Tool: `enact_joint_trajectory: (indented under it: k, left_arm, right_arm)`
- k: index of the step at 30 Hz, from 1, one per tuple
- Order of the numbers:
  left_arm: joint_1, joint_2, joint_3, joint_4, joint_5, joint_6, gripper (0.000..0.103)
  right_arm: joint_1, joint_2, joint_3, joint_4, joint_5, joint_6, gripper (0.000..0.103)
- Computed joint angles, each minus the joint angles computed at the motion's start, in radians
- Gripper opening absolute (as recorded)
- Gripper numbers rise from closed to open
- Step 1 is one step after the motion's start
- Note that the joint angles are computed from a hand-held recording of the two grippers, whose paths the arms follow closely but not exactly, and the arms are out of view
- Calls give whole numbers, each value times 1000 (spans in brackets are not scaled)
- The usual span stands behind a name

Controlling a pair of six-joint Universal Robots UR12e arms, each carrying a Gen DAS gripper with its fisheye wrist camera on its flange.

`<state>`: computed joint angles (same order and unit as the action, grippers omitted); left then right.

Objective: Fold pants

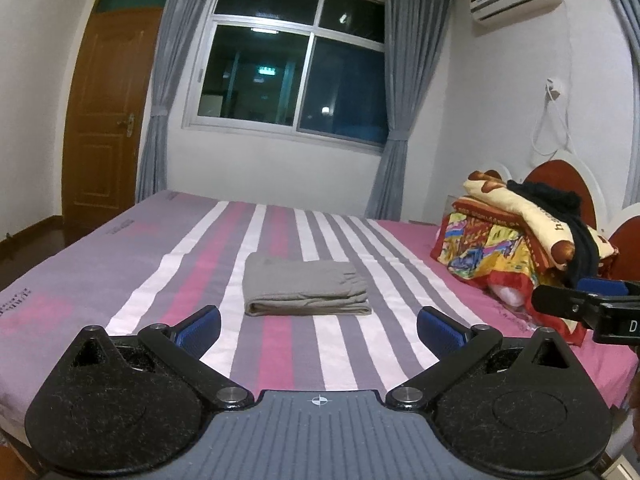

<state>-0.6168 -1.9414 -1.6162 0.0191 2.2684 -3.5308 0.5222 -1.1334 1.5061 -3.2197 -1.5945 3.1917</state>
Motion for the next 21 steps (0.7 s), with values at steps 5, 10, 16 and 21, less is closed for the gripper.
enact_joint_trajectory:
  k: [5,10,16,21]
  left_arm:
    - [3,0,-3,5,-17,8,103]
    - [-3,-8,4,6,-17,21,103]
    - [-8,-14,9,12,-11,31,103]
    - [-10,-13,10,11,-16,42,103]
  right_arm:
    - [0,-4,10,-12,-3,5,103]
    - [-2,-6,13,-9,-6,12,103]
    - [-3,-5,13,-6,-4,15,103]
    - [-2,-6,17,-8,-11,25,103]
